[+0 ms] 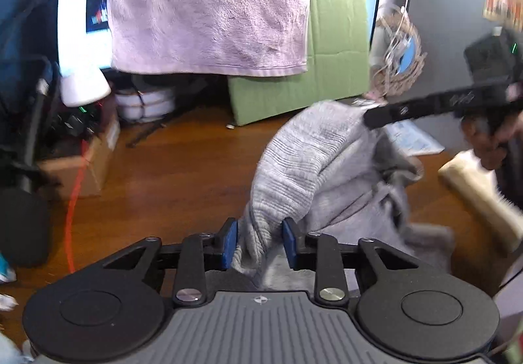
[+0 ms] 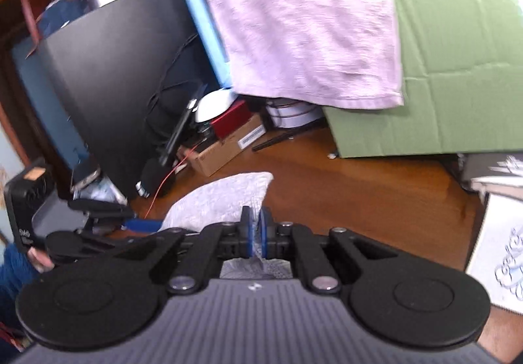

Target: Fold clothes

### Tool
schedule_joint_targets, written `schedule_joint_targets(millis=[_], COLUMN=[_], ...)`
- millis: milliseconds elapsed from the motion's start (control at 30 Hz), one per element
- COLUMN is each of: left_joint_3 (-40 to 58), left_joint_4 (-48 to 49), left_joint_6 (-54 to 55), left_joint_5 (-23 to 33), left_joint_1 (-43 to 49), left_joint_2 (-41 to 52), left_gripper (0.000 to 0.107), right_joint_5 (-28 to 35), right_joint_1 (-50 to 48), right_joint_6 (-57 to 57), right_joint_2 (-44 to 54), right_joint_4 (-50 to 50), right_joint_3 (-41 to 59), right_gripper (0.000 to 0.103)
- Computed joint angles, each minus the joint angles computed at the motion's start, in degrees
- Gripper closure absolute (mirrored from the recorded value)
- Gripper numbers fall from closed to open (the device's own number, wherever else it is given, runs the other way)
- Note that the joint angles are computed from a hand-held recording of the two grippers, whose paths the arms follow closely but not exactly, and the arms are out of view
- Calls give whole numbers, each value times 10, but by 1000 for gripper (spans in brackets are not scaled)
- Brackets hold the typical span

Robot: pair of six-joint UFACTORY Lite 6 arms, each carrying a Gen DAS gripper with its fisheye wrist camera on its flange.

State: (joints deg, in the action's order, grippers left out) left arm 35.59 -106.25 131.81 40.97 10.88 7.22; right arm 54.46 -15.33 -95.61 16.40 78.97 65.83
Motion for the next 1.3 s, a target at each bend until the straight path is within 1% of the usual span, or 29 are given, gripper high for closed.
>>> schedule_joint_targets(millis=[33,67,167,200,233,267,300,367,467,500,567,667,733,767,800,833,900,933,967,1000,1033,1133,1233,1300], left_joint_3=[25,39,82,87,90,92,94,90,78,70,58,21,-13,-31,-50,-68,-93,-103,-109,-115,-120,-125,-134,-148], left_joint_4=[41,58,101,104,107,111,115,117,113,114,122,126,118,113,103,91,73,65,48,30,11,-30,-44,-61], left_joint_6=[-52,-82,-165,-175,-183,-188,-195,-198,-192,-188,-183,-147,-105,-80,-49,-18,30,52,75,98,121,163,189,231], left_joint_5=[17,26,49,52,57,64,72,81,90,95,105,104,92,84,77,70,63,61,54,48,42,43,62,71], left_joint_1=[17,31,71,80,89,98,105,116,128,133,141,157,161,162,160,159,152,146,137,128,118,106,106,98], left_joint_2=[22,37,79,84,88,91,92,87,73,66,52,15,-16,-33,-47,-61,-72,-73,-72,-70,-68,-61,-71,-82], left_gripper=[81,81,82,82,83,84,84,84,84,84,84,84,84,84,84,79,70,70,70,70,70,70,70,71], right_joint_5=[-17,-32,-78,-93,-98,-104,-107,-88,-69,-76,-113,-176,-187,-195,-204,-213,-206,-201,-197,-194,-190,-176,-158,-141], right_joint_1=[1,2,11,17,23,29,37,60,119,147,207,271,286,292,298,301,301,299,297,294,292,272,238,213], right_joint_6=[-2,-6,-39,-57,-71,-85,-96,-95,-57,-40,-11,47,65,67,67,64,55,50,43,35,28,-8,-51,-67], right_joint_2=[-6,-12,-47,-64,-83,-102,-118,-140,-143,-140,-128,-81,-42,-27,-13,0,27,35,38,41,41,7,-44,-83], right_joint_4=[8,16,48,59,61,64,63,34,-27,-44,-73,-112,-122,-126,-130,-128,-122,-115,-106,-97,-87,-50,-24,-18], right_joint_3=[-6,-13,-46,-61,-76,-91,-103,-114,-108,-105,-97,-60,-26,-14,-2,8,27,31,29,26,22,-21,-77,-115], right_gripper=[97,96,91,88,87,82,81,81,81,80,81,80,78,74,72,72,72,73,76,93,100,100,100,100])
